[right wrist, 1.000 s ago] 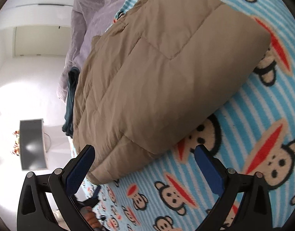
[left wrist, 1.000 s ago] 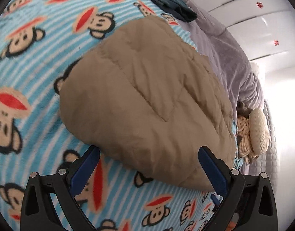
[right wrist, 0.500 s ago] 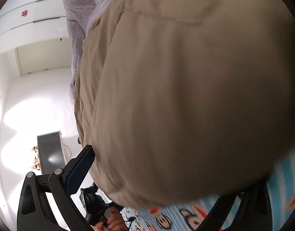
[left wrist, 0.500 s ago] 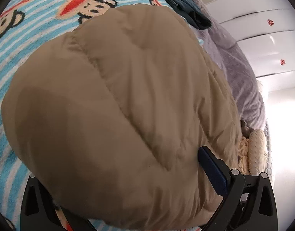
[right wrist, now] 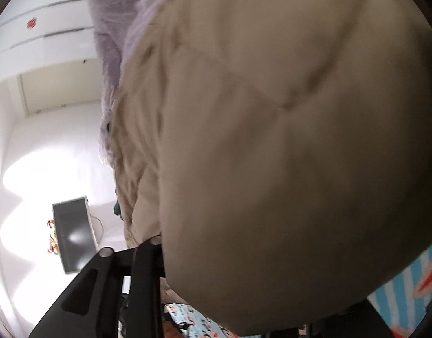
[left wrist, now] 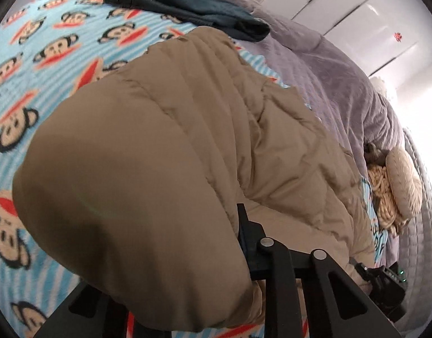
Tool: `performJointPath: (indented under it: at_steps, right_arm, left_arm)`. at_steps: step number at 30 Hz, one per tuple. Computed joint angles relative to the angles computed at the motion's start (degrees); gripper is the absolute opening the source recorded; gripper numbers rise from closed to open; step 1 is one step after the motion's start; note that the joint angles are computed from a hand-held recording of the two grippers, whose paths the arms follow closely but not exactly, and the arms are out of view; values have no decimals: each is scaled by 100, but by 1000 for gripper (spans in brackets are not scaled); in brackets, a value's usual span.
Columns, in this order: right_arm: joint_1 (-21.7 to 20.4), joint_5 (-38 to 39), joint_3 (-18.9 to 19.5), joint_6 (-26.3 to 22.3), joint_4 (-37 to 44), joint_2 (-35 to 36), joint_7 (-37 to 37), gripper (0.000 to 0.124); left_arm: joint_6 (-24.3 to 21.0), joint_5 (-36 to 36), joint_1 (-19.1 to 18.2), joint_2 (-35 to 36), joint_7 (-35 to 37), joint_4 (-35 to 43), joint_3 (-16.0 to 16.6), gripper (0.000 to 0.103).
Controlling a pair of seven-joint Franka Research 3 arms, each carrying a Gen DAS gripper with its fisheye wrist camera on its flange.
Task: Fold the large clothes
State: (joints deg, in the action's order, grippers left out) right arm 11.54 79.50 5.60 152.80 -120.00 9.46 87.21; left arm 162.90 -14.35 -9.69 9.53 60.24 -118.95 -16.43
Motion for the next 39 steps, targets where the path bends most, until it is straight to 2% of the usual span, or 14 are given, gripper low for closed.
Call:
performJointPath:
  at_steps: [4, 8, 14, 20, 23, 27, 29, 32, 39]
  right_arm:
    - [53, -281, -12, -49, -145, -267, -12, 25]
    - [139, -236, -43, -109, -546, -684, 8, 25]
    - [331, 144, -174, -286, -1388, -1468, -37, 25]
    - [659, 252, -215, -215, -2240, -2260, 216, 25]
    - [693, 10, -314, -259, -2589, -2543, 409, 26]
    - [732, -271, -374, -310, -2579, -2410, 803, 33]
    - [716, -407, -402, -375, -2531, -2373, 932, 37]
    - [627, -1037, -416, -596, -2320, -2288, 1348, 42]
    - [445, -2494, -418, -1275, -1896, -2281, 2212, 54]
  left_arm:
    - [-236, 389, -121, -495, -174, -318, 114, 25]
    - [-515, 237, -255, -1041, 41, -762, 203, 25]
    - [-801, -395, -658, -2081, 528, -1747, 521, 25]
    - [-1122, -1016, -1123, -2930, 855, -2624, 924, 25]
    - [-1280, -1098, -1247, -3124, 830, -2919, 977, 26]
    - [-1602, -790, -1117, -3266, 325, -3094, 857, 52]
    - [-1646, -830, -1181, -3408, 374, -3215, 971, 52]
    - [-1901, -665, -1151, -3663, 347, -3270, 1021, 52]
    - [-2810, -24, -952, -4382, -94, -3233, 947, 52]
